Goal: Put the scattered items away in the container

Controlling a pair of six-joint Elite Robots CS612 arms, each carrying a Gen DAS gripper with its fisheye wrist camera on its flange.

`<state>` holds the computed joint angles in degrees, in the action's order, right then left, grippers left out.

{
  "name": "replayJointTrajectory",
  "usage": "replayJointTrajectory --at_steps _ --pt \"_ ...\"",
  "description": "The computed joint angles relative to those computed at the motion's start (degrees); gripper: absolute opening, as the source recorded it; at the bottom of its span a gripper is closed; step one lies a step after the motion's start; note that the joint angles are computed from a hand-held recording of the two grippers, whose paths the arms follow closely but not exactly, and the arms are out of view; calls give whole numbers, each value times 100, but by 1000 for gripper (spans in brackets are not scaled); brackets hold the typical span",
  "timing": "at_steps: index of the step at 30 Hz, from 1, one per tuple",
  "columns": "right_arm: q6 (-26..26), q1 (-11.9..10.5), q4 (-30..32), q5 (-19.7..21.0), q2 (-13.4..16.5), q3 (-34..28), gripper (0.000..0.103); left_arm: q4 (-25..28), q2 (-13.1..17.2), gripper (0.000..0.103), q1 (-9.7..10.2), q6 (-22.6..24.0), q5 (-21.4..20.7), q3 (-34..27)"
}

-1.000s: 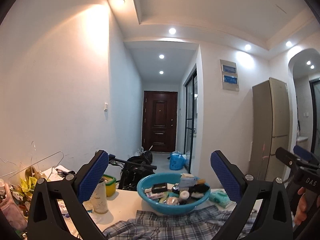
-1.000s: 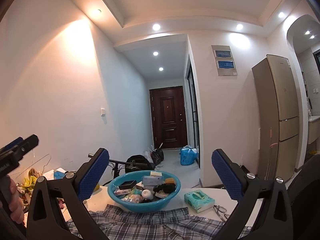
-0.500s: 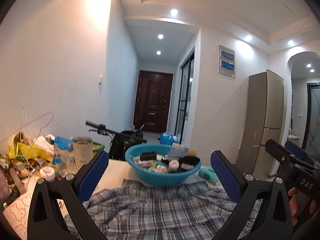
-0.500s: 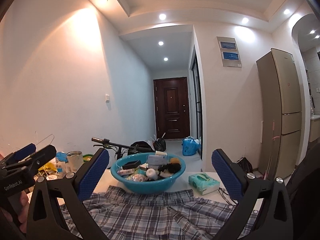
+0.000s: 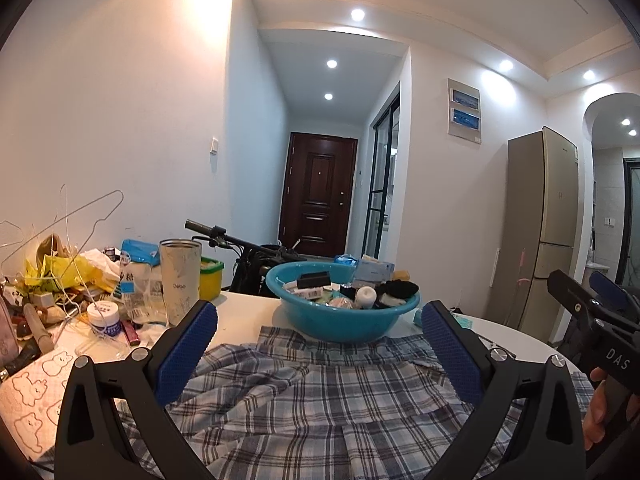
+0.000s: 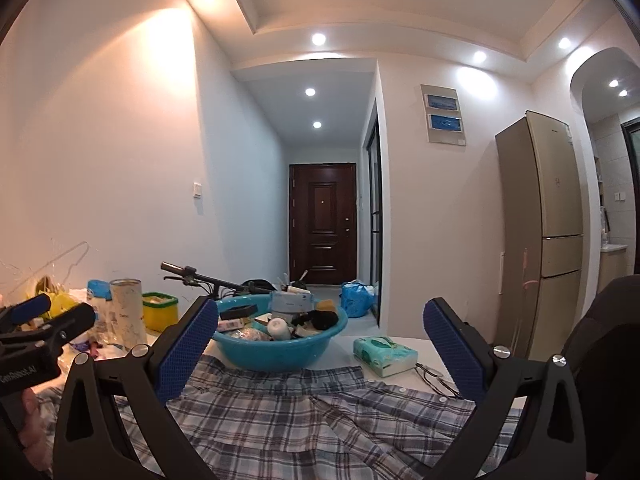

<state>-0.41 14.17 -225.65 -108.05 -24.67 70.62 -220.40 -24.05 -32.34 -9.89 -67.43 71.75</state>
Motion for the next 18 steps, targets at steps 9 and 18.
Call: replayJointTrajectory --at_steps 9,18 --pt "-68 -3 84 -67 132 0 102 -340 261 103 -95 421 243 -148" --pt "-12 -13 225 -64 256 -49 102 -28 399 103 -54 233 162 -293"
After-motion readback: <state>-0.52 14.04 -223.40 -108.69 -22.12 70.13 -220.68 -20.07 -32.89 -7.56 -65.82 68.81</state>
